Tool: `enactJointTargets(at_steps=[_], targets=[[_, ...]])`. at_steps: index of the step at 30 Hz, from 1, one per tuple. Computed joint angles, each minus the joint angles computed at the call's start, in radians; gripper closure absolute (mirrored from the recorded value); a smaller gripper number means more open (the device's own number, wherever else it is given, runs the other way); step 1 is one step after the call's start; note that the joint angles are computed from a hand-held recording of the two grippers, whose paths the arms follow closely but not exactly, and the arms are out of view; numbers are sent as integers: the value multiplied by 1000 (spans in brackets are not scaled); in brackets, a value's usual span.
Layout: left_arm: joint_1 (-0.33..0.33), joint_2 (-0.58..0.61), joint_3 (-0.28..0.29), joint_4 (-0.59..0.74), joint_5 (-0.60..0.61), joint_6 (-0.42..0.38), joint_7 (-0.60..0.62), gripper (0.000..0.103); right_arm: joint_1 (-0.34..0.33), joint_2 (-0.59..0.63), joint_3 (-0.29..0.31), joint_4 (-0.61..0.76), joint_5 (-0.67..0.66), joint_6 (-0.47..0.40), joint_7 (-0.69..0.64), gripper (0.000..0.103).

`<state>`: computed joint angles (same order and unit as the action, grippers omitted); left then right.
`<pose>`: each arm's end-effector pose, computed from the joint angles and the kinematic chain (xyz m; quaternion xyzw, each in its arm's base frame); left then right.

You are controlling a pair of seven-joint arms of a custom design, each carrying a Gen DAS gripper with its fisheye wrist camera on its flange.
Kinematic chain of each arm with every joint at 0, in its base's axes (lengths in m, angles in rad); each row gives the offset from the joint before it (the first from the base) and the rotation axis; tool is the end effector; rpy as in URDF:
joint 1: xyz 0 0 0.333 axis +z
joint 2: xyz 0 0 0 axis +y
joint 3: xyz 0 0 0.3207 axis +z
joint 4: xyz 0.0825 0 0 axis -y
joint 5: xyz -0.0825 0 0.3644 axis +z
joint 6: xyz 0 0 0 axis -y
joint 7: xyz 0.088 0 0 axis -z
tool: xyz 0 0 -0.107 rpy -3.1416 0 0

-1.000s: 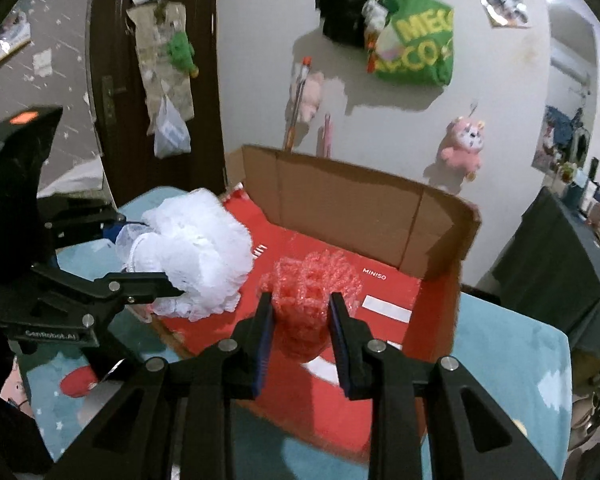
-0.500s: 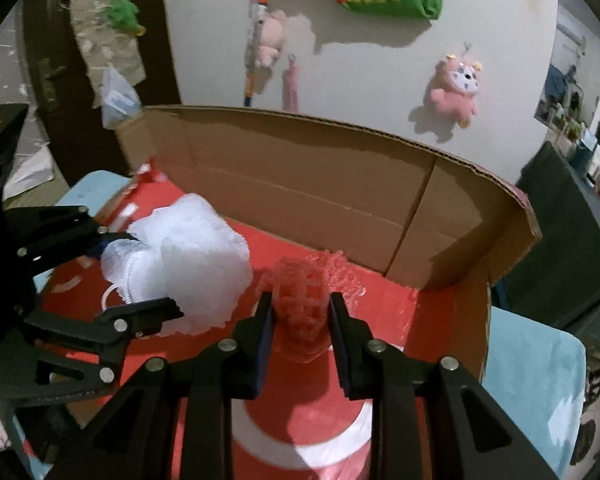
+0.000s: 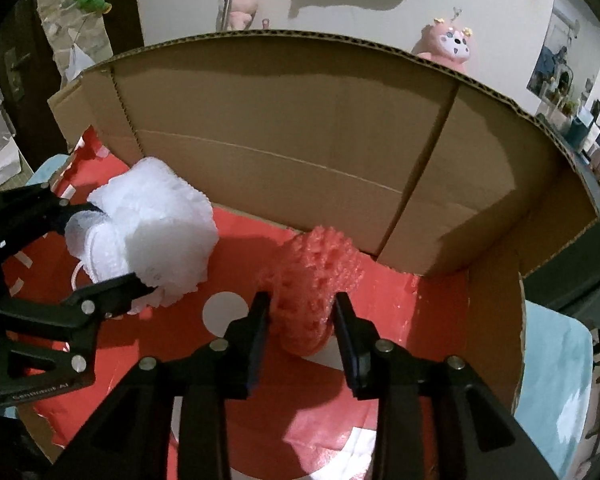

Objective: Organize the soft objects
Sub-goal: 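Lower the pouf and red ball into the box and open both tools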

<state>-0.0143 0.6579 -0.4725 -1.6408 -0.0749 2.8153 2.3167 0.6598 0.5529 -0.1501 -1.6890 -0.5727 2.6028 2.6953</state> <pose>0.6644 -0.2722 0.3439 -0.2685 0.9100 -0.2855 0.1353 0.5920 0.3612 0.3316 -0.6324 0.7228 -0.2162 0.1755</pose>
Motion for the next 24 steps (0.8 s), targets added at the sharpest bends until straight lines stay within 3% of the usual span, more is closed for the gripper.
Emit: enactJointTargets(at_steps=[3,11,15,24], targets=[[6,-3,-5,-2,-3,-12,7,41,-5,2,5,2,15,1,-6,66],[-13,-3,13,9,8,-15,-5,27,-13,34,8,48,53,-37,-63,47],[2,-6,-2,6,-5,-17,7,26,-9,29,1,37,54,-30,-55,35],[28,-34,-26,-18,-56,-34,42,23,18,-23,-17,-16,-11,-24,20,27]])
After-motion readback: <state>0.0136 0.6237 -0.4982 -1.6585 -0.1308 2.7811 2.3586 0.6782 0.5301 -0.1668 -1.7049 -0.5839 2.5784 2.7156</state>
